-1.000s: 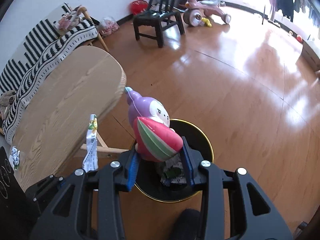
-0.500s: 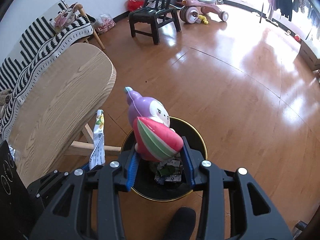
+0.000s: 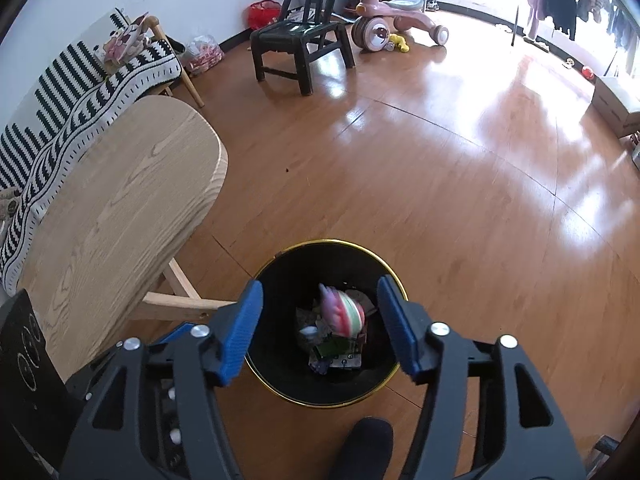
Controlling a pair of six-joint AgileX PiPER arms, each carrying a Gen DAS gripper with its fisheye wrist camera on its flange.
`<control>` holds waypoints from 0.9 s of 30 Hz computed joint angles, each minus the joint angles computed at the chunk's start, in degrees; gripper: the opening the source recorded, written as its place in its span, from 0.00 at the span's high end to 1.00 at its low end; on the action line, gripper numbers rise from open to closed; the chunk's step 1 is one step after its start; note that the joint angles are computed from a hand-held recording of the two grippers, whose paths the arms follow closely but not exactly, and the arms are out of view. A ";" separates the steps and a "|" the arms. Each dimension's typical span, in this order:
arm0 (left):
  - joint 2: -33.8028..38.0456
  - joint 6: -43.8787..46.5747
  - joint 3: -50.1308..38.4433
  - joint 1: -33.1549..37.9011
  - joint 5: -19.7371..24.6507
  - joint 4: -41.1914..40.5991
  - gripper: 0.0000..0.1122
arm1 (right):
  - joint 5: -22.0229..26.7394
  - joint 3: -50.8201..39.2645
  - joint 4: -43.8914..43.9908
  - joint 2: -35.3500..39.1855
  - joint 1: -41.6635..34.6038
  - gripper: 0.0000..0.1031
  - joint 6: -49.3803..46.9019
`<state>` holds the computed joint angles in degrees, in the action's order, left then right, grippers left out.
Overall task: Collect trash
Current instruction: 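Swing both tools back over the table toward the white box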
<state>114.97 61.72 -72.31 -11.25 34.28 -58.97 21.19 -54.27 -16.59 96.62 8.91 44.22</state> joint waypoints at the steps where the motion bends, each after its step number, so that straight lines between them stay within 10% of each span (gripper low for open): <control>1: -0.31 0.30 0.18 0.20 0.05 -0.35 0.55 | -0.13 -0.16 -0.03 -0.12 0.22 0.41 0.29; 17: -14.86 2.82 5.93 24.32 1.69 0.20 0.19 | 5.16 -17.01 -15.66 4.71 19.63 0.30 19.16; 27: -10.88 -5.07 -3.27 52.47 3.38 12.71 0.18 | 16.24 -54.27 -4.73 28.03 37.01 0.26 4.69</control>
